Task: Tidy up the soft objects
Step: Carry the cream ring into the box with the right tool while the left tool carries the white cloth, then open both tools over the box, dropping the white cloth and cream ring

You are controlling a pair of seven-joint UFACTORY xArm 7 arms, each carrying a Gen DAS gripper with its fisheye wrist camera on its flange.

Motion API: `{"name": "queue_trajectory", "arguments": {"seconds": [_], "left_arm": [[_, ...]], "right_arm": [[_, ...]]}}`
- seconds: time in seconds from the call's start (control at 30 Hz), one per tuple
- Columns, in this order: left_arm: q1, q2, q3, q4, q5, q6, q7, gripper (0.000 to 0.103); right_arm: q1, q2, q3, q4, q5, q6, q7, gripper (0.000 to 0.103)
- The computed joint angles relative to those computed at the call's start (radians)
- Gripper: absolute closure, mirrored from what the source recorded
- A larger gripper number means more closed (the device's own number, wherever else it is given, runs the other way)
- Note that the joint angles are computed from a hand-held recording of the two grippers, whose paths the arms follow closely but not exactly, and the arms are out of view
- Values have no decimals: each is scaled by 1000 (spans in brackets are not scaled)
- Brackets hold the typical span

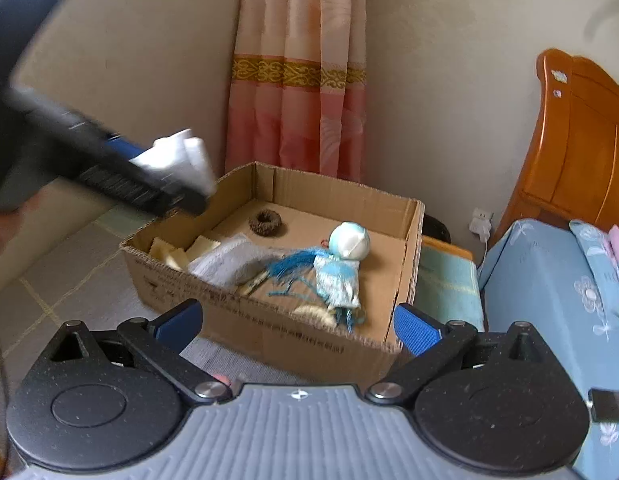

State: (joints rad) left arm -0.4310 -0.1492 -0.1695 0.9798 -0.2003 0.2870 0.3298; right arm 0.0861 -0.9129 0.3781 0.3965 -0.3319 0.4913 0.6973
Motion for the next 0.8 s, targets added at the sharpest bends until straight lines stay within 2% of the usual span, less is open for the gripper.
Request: {"name": "queue_trajectory", "arguments": {"seconds": [0.1,0.3,0.4,0.47,0.53,0.67,0.8], "left_arm": [[16,77,-18,94,54,25,-61,33],[1,248,-35,295,264,84,-263,33],[-31,330,-21,387,340,102,-341,26],[-66,366,8,426,418,99,-420,6],[-99,374,41,433,513,90,-499,5],[-81,334,20,402,496,118,-499,5],[-50,236,-4,312,459,131,-464,5]], "right_arm": [[41,-45,-20,-22,28,12,1,0],[63,-114,-22,-47,48,35,-7,0],[66,-142,-31,-60,57,44,-14,0],[66,-158,-37,-70,63,48,-18,0],[67,-176,-41,-80,71,62,-18,0],[74,-215,-45,-95,83,99,-21,0],[79,-251,-35,-96,89,133,-17,0]]}}
